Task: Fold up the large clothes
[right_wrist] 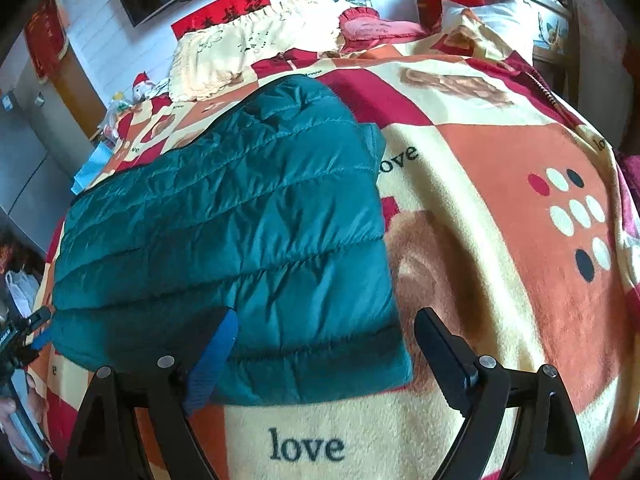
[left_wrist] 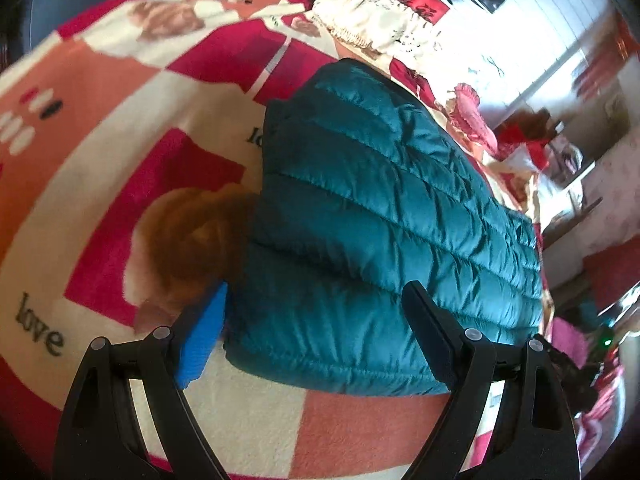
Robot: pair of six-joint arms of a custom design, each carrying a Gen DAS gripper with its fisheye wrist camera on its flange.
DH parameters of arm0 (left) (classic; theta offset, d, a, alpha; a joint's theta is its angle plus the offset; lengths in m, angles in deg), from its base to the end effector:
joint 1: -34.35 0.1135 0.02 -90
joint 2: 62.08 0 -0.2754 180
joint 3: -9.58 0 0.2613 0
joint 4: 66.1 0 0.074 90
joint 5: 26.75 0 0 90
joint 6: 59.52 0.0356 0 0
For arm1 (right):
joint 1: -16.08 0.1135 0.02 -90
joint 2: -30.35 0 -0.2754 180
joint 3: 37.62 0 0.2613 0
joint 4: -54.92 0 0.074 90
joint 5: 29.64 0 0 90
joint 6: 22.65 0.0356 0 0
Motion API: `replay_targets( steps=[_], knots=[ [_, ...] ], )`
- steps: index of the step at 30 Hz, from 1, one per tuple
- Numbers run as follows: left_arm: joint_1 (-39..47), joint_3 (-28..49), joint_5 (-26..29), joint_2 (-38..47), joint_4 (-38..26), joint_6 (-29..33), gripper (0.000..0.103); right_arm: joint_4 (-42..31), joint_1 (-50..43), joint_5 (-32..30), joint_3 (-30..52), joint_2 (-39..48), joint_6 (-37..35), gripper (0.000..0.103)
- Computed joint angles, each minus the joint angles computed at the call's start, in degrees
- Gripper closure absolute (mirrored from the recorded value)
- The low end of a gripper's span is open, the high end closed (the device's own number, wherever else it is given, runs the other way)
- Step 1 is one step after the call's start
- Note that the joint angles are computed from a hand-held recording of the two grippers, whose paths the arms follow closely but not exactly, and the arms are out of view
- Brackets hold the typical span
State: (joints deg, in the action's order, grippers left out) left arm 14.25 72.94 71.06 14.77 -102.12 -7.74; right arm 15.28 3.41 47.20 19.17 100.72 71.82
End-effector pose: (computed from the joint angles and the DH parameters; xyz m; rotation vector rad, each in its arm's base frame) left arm 0.2635 -0.1016 0.2376 -0.3344 2.5006 -0.6036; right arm 0.2423 -0.0462 0.2245 0.2752 2.4637 0.2261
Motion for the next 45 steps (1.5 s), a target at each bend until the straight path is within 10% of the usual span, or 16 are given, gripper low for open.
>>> replay_targets(
  steps=[6,19,22,30,40,45],
  knots=[
    [6.1,-1.4,13.2,6.1,6.8,-4.9,0.016,0.6,-3.9,-6.6,5.6,10.0,-0.5,0.004],
    [2.5,2.0,7.8,11.4,9.8,-3.6,0.000,5.8,-5.0,-23.1,10.9,23.5,2.7,0.000],
    [2.5,3.5,9.7,12.1,7.6,-2.5,0.002,9.4,-2.6,-19.7,8.2,21.1,5.0,0.000],
    [1.3,2.0,9.1,5.0,4.7,0.4,0.038,4.4,-1.2,-19.7,3.8,8.4,4.0,0.047],
    [2.2,-8.4,15.8,-14.9,-8.1,5.1,0.041,-18.0,-9.6,-29.4,-2.8,-10.1,-5.8,0.049],
    [-2.7,-13.3,8.4,-19.4,-8.4,2.2,0.035,-19.0,-11.1,-23.8,-4.8,-11.4,-7.8,0.039]
  ],
)
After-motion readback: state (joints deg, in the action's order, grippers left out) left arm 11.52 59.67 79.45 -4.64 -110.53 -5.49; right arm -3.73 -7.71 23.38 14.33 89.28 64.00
